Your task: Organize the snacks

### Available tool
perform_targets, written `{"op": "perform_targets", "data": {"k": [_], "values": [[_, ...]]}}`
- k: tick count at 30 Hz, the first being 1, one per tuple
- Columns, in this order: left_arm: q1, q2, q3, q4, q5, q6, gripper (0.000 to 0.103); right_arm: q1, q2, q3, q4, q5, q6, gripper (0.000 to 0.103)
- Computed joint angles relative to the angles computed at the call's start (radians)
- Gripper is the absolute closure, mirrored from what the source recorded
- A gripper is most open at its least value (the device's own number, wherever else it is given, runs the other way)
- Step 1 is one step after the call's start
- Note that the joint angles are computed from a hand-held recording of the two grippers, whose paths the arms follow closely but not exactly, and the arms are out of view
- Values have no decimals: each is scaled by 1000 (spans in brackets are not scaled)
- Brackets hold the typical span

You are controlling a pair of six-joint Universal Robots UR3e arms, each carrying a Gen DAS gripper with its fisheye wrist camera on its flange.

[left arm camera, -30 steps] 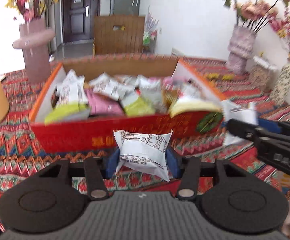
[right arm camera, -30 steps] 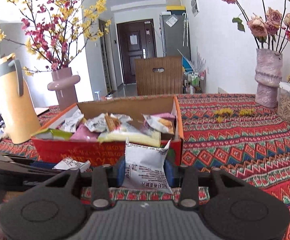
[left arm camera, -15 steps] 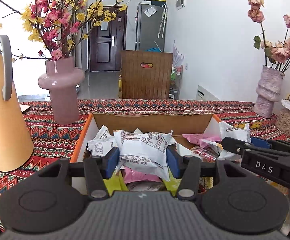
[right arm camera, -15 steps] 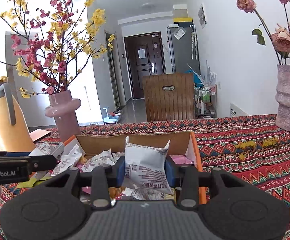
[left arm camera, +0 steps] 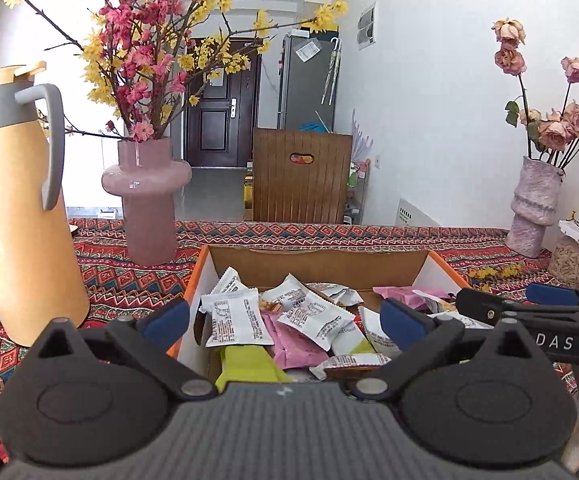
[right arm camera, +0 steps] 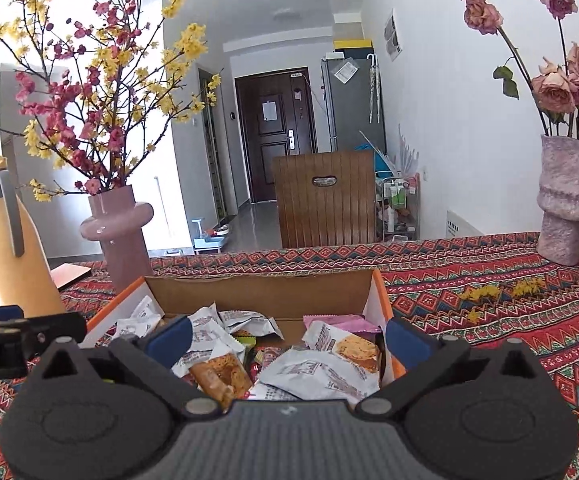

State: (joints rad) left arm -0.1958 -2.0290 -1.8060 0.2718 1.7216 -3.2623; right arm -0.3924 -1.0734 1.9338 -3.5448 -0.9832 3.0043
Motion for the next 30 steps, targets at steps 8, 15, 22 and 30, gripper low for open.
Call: {"op": "perform_targets", "data": {"k": [8,15,22,30], "values": [[8,212,-298,94,-52,6,0,-146,-295,377,37,129,-146,0],[11,327,-484,85,-66,5,0,-267,-576,597,334,190,-346,0],[58,393,-622,81,-123,-1,0,-320,-713,672,534,189,-452,0],[66,403,-671,101,-149,4,0,-334,-751,690,586,185,-476,0]]}}
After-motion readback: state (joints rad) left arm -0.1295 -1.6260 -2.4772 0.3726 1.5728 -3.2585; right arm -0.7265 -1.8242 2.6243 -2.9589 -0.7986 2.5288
